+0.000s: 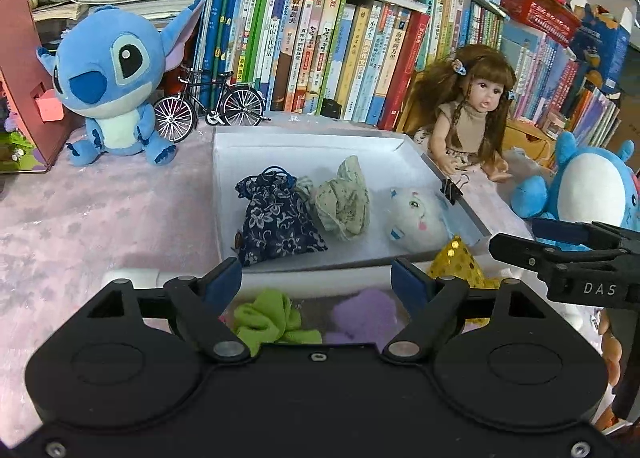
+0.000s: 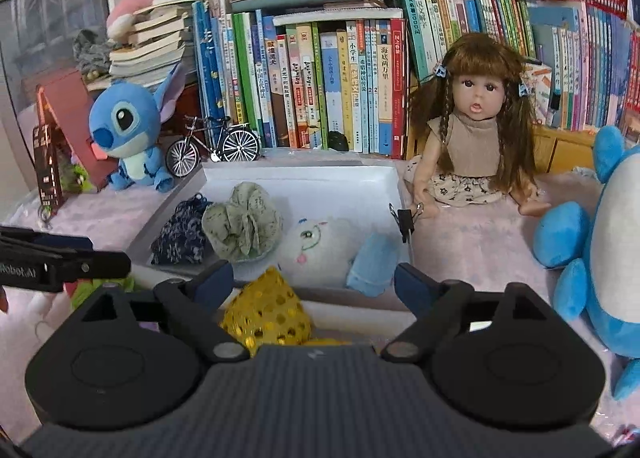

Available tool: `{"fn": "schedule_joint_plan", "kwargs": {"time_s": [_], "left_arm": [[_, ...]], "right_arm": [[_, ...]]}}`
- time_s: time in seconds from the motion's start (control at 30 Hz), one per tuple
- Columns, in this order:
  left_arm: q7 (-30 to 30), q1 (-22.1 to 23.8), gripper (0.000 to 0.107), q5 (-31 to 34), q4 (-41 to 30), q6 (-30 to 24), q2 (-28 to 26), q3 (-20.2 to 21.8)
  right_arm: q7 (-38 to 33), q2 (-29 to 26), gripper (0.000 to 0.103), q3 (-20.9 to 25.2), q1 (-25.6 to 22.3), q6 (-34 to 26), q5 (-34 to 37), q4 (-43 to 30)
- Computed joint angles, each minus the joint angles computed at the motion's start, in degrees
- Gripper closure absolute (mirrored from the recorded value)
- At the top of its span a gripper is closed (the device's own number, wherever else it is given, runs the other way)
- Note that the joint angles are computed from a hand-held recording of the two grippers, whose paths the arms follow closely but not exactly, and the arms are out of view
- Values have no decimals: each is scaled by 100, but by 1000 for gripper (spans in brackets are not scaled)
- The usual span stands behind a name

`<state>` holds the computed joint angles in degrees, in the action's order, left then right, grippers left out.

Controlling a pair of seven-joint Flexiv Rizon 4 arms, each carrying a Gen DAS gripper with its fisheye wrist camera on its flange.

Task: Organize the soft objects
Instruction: 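Move both grippers over the white pipe frame of soft items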

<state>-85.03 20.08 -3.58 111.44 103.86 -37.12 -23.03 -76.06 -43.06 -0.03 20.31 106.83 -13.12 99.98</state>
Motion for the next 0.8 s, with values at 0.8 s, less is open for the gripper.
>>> {"fn": "schedule_joint_plan", "kwargs": {"time_s": [0.8], "left_arm": [[-597, 227, 42, 672, 753, 576, 137, 275]], "right_arm": [[-18, 0, 9, -294, 336, 336, 468, 524]]}}
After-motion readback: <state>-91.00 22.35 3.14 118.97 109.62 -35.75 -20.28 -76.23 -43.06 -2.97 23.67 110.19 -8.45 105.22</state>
